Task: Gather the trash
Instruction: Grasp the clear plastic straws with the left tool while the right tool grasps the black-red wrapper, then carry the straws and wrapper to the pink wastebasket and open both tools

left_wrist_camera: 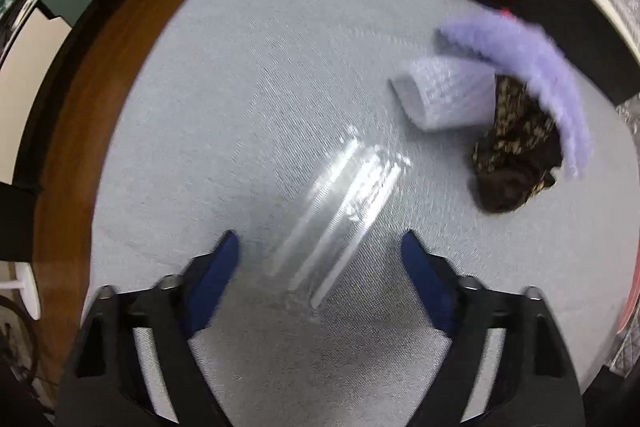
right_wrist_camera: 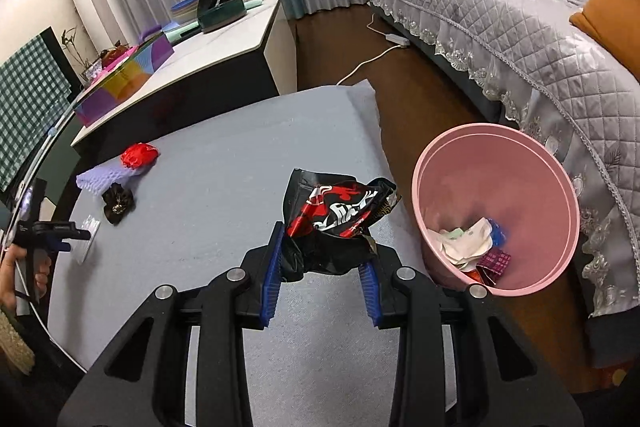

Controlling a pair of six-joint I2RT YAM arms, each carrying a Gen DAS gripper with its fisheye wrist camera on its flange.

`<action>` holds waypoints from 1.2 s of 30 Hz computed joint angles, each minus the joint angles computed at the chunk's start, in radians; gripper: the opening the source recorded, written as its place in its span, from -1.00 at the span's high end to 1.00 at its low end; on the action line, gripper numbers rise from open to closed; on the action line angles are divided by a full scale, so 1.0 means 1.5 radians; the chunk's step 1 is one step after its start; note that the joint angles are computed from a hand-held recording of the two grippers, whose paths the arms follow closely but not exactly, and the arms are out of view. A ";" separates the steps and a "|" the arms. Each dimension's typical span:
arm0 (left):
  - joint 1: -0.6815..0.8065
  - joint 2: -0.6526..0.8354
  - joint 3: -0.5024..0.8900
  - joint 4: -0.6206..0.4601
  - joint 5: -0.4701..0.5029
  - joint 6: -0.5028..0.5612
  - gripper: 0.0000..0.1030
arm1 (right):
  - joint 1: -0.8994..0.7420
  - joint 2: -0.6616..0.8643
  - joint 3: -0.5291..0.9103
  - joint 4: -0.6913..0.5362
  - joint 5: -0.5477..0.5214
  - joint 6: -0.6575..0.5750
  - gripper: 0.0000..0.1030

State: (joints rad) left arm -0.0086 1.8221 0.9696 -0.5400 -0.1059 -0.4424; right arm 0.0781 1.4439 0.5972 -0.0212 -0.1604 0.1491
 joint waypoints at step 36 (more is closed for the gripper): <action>-0.765 -0.395 -0.070 -0.254 -0.284 -0.541 0.87 | 0.272 -0.609 -0.137 -0.334 0.071 -0.008 0.32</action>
State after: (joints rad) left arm -1.1562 1.2295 0.8643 -0.9205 -0.5316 -1.2546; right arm 0.4864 0.5303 0.3913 -0.5228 -0.0539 0.1364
